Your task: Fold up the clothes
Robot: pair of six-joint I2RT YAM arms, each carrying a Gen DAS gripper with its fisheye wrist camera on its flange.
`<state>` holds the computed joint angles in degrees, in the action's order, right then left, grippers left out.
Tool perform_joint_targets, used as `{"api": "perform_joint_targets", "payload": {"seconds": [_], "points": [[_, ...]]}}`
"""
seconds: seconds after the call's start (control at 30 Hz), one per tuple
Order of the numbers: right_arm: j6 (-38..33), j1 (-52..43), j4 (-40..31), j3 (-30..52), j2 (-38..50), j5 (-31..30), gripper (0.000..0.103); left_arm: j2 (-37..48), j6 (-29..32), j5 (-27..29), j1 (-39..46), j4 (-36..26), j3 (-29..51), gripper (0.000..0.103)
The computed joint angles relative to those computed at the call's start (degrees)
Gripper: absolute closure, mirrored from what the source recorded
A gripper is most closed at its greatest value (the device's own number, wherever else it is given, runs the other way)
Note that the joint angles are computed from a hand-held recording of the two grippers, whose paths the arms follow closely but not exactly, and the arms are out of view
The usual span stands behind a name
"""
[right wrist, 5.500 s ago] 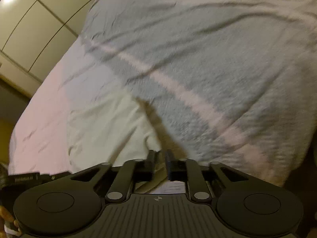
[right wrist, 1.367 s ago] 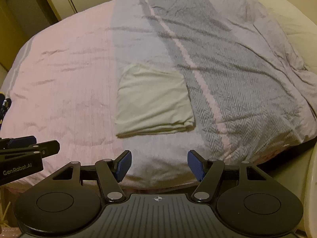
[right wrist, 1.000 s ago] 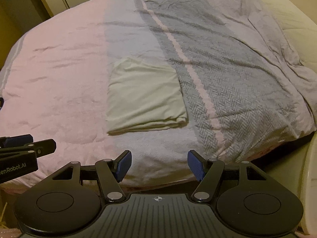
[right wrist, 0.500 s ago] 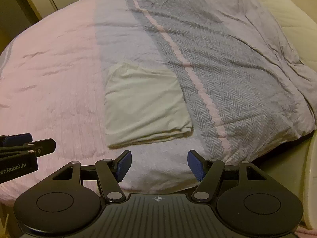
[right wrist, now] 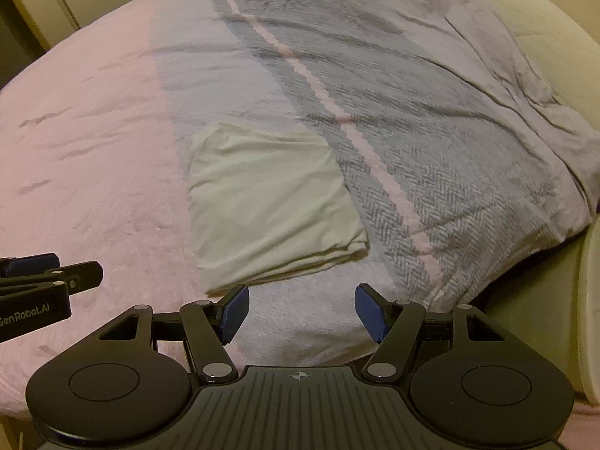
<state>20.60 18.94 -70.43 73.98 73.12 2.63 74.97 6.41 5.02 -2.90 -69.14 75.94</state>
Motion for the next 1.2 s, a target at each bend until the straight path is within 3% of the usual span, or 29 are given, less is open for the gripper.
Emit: {"api": "perform_joint_targets", "payload": {"seconds": [0.43,0.9,1.03,1.2], "points": [[2.1,-0.3,-1.1,1.0,1.3,1.2,0.037,2.1,1.7,1.4,0.6,1.3,0.2,0.053],[-7.4,-5.5,1.1,3.2,6.1,-2.1,0.037,6.2,-4.6,-1.5,-2.4,2.5,1.8,0.053],[-9.7,-10.8,5.1,1.2,5.0,-6.1,0.037,7.6,-5.4,-0.6,-1.9,3.5,1.8,0.053],[-7.0,-21.5,13.5,-2.9,4.3,-16.8,0.037,10.6,-2.7,0.6,1.7,7.9,1.0,0.052]]}}
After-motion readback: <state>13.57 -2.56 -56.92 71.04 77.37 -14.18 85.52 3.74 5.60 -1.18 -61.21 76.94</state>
